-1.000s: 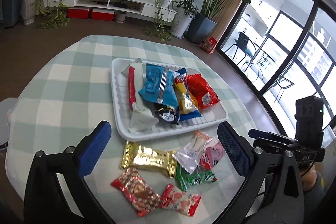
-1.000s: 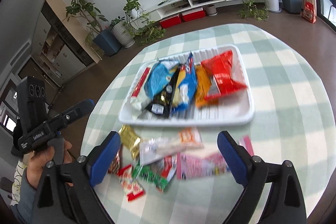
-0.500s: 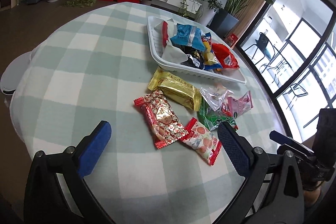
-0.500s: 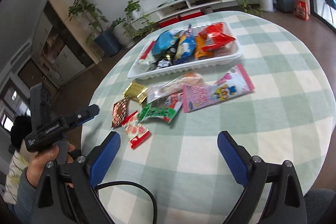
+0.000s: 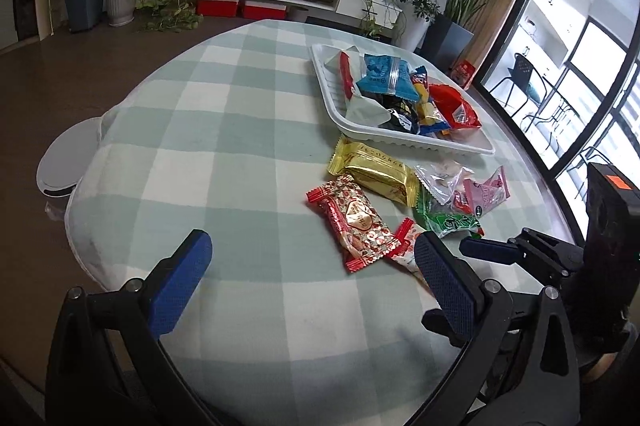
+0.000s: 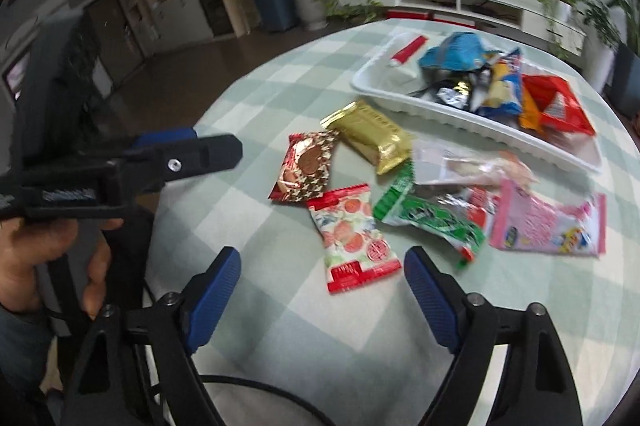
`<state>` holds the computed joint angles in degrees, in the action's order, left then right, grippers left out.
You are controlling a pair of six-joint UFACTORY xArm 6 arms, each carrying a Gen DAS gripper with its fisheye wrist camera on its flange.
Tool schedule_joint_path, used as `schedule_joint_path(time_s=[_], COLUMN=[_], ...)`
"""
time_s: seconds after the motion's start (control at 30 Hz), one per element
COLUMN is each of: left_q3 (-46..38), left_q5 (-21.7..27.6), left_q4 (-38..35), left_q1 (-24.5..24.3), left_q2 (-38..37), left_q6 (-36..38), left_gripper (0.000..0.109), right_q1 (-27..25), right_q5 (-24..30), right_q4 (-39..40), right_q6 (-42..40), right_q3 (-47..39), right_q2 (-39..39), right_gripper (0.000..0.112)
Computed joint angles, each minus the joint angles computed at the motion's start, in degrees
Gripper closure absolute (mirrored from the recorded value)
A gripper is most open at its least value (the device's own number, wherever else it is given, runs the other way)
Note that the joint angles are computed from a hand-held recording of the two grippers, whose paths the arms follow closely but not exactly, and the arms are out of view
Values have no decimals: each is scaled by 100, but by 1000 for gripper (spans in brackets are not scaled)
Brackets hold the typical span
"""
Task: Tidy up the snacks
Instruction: 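Grasp the red-and-brown patterned wrapper with the left tool while the right tool grasps the red-and-white floral packet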
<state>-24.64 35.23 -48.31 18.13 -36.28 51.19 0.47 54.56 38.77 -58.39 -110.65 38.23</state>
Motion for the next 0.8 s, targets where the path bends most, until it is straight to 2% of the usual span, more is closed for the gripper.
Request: schedule_joint_path(time_s=[0.2, 0.33, 0.43, 0.5, 0.57, 0.8], left_q3=[-79, -100, -101, -106, -115, -331], left_q5=[184, 126, 10, -48, -169, -655], left_q4=[-63, 109, 303, 395, 554, 1371], left_q1=[145, 37, -47, -84, -178, -719], left_q2=[68, 140, 204, 230, 285, 900], left_q6=[112, 23, -145, -231, -374, -1030], left_gripper=[6, 6, 6, 6, 6, 6], right_q1=[106, 118, 124, 114, 73, 27], right_q5=[460, 551, 590, 578, 693, 487], right_q4=[-801, -893, -1009, -1076, -1045, -907], right_q6=[596, 425, 425, 442, 432, 211], right_q3=[-1202, -1415, -1588, -1657, -1762, -1186], right_q2=[814, 937, 1032, 1068, 1119, 781], right_gripper=[35, 38, 47, 61, 69, 70])
